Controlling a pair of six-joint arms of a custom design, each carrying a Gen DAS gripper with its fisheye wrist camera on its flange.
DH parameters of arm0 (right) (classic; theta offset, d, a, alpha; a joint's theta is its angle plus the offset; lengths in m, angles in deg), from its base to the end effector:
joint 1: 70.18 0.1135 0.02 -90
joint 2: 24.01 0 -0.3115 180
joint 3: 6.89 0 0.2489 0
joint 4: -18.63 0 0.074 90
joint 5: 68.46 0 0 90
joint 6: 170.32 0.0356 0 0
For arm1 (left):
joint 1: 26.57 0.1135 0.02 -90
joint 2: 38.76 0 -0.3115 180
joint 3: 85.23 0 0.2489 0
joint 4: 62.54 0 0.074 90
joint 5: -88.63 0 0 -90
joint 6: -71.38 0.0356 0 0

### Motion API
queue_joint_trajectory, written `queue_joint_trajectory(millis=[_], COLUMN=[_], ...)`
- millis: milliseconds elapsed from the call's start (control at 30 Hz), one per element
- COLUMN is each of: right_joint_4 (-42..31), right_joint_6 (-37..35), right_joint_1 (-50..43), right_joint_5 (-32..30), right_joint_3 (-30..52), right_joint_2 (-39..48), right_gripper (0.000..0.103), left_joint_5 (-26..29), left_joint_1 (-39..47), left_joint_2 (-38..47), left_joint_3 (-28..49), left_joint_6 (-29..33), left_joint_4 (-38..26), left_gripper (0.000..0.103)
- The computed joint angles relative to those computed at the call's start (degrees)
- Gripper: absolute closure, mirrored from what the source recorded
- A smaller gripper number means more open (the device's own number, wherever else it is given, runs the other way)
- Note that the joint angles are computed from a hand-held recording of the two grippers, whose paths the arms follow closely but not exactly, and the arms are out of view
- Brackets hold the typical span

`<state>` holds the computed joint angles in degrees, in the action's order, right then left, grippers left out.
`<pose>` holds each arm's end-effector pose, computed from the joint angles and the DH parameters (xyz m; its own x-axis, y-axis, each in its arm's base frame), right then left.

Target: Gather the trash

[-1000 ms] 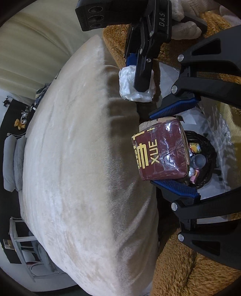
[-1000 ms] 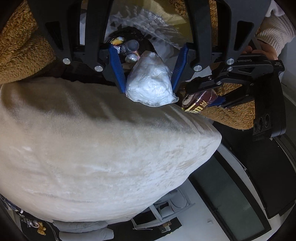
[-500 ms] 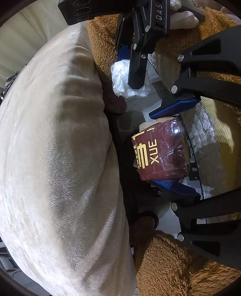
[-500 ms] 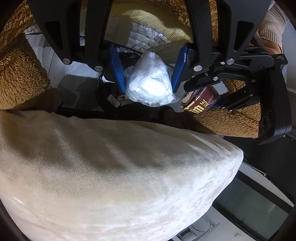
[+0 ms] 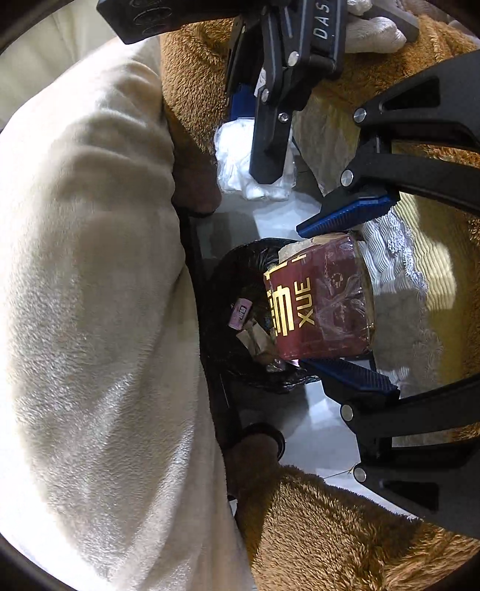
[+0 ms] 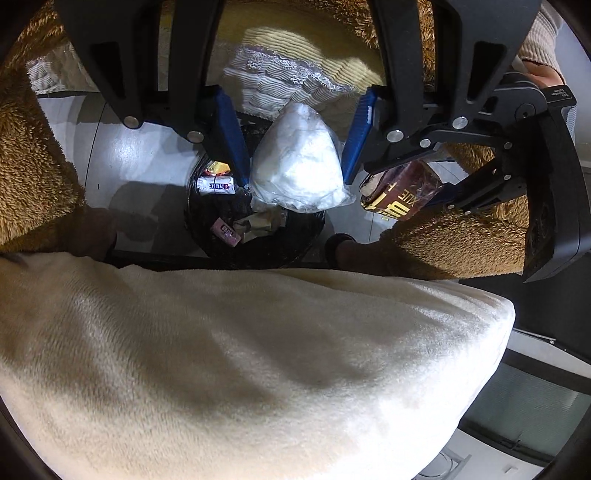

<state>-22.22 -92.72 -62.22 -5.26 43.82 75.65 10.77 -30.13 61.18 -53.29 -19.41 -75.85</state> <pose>0.2316 0.0486 0.1271 -0.9404 -0.3250 -0.1002 -0.3349 0.8334 0.4396 0.1826 -0.0189 0.0820 -0.9878 0.0479 -0.1482 0.0788 0.9745 -0.2100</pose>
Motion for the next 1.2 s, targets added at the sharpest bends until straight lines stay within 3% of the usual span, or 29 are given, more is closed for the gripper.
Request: queue_joint_trajectory(millis=[100,200,733,933,1200], right_joint_4=[0.23,1.05,1.03,1.30,1.89], right_joint_6=[0.57,1.60,0.39,-2.36,-6.91], right_joint_1=[-0.06,-0.76,-2.86,-5.41,-8.94], right_joint_5=[0.08,0.07,-0.94,-3.09,-6.28], right_joint_3=[0.14,-0.18,-0.50,-2.14,-1.61], right_joint_2=[0.41,0.16,-2.74,-11.09,-23.28], right_gripper=[0.050,0.039,0.038,0.038,0.036], left_joint_5=[0.03,-1.02,-1.62,-0.68,2.88], left_joint_1=[0.30,-0.19,0.97,2.90,11.46], left_joint_2=[0.11,-0.75,-7.84,-18.48,-35.09], left_joint_3=[0.11,0.03,-2.06,-4.40,-3.07], left_joint_6=[0.03,-0.46,-0.18,0.09,3.97], left_joint_4=[-0.11,-0.19,0.05,-1.17,-7.91], left_gripper=[0.040,0.020,0.020,0.020,0.020])
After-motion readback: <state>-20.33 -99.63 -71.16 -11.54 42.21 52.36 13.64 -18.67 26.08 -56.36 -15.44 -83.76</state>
